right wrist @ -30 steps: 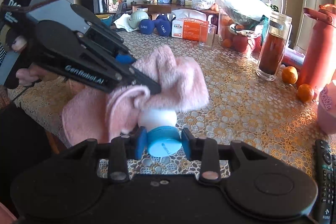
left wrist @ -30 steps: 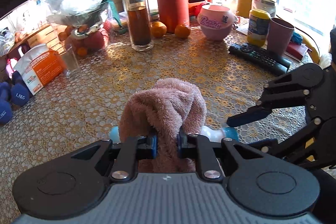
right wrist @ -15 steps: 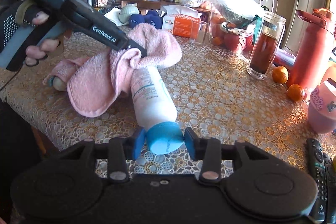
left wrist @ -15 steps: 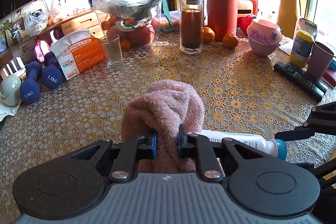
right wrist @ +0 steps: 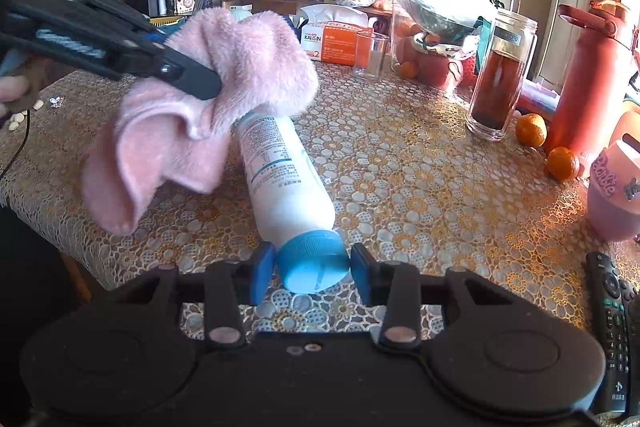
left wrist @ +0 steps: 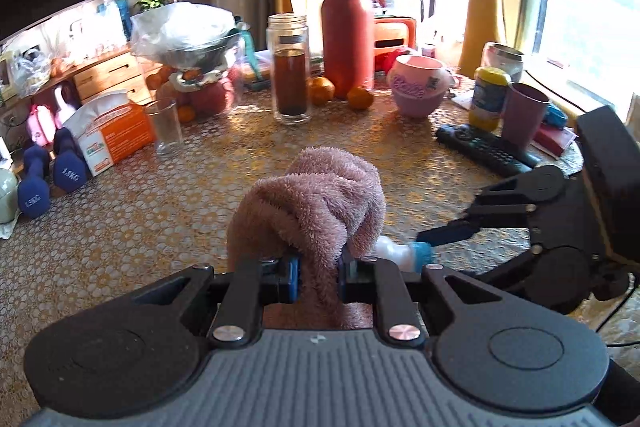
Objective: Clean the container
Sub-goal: 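Wipe the bottle once more with the towel in the left gripper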
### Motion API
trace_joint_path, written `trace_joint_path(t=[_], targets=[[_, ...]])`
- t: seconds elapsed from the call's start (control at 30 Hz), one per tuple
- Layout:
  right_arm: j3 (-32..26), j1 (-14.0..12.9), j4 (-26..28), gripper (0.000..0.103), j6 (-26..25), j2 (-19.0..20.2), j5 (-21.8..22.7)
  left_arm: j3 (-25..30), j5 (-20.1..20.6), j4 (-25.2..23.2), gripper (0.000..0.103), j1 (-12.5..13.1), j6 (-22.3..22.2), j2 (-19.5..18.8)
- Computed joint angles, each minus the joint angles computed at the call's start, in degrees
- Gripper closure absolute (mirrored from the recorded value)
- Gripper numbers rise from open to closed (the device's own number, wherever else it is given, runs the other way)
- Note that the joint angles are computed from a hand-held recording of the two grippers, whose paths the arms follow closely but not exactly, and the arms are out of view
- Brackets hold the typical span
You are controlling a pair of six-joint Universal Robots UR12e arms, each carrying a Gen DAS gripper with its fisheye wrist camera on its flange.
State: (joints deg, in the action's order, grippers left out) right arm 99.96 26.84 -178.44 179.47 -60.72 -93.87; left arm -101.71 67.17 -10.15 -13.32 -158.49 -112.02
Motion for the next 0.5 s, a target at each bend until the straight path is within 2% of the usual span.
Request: trace_joint_path(t=[0.13,0.3,0.5], targets=[[0.0,0.0,-0.1,0.062,0.1,0.0,0.1,-0.3,-2.9,-2.1,0.086,-1.1,2.3,0.4],[0.1,-0.1,-0.1,0.062,0.0,0.0,0.1,0.2,-2.3,-4.7,0.086,-2.7,4.1,-0.7],[0.1,-0.3,0.0,0.063,-0.5,-0.1,0.5,2.0,-1.0,-7.5,0.086,-3.0,4.8,-2.4]])
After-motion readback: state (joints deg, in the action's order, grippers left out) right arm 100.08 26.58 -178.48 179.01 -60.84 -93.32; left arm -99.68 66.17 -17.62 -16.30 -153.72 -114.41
